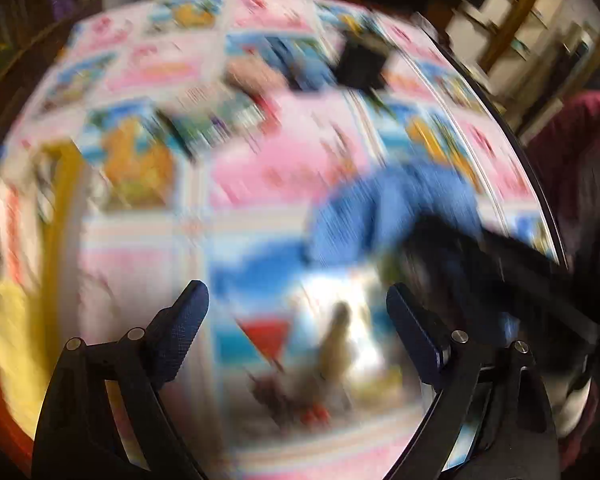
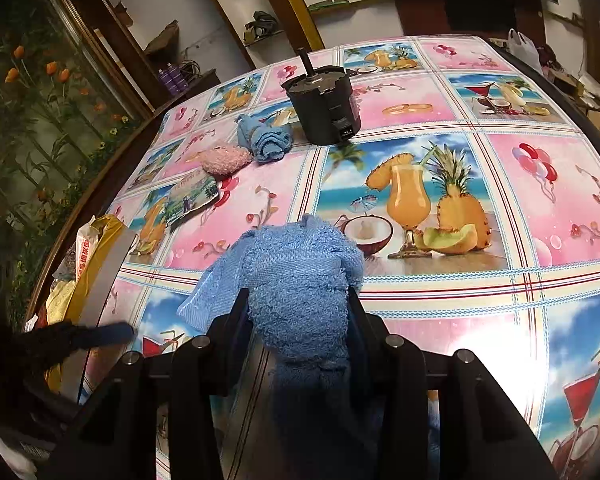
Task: Organize soft objects
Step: 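Grasp white Dole snack packet with left tool while right tool holds blue towel, then lift Dole packet and carry toward box with left tool while right tool holds towel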
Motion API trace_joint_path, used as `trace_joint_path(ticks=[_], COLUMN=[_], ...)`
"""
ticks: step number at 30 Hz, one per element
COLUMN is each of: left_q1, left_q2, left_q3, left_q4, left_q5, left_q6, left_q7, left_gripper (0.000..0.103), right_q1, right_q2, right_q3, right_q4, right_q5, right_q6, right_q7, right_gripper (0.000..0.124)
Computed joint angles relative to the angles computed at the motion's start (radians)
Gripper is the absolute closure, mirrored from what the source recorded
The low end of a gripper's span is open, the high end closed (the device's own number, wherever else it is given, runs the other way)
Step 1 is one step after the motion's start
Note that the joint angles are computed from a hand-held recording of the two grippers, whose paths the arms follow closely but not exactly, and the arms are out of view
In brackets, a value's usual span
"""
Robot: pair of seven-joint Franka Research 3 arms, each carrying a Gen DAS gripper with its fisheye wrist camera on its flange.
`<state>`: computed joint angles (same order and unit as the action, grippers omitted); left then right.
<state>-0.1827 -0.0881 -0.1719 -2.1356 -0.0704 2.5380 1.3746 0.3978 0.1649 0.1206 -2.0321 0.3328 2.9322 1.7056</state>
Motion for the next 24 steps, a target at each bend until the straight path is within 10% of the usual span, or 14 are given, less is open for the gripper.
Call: trace_joint_path(ticks=[6, 18, 24], left_q1=[0.041, 0.041, 0.041], left_q2=[0.260, 0.442, 0.320], left_q3=[0.017, 0.005, -0.023], left_q4=[0.309, 0.525, 0.366], left_q5=[0.332, 0.359, 0.324], left_q6=[-0.055, -0.137, -0.062], left_q7=[-0.242, -0.222, -0.118], left_gripper=[0.011, 0.011, 0.044], right_q1=[-0.004, 0.010, 0.019], right_q2=[0.000, 0.008, 0.007], right_q3=[0.004, -0.012, -0.021], right_q4=[0.002, 0.012, 0.007], right_q5=[0.014, -0.022, -0.071], right_q6=[-0.005, -0.009, -0.003], right_q7=[-0.006, 0.008, 0.036], right_gripper=[0.080, 0.080, 0.080])
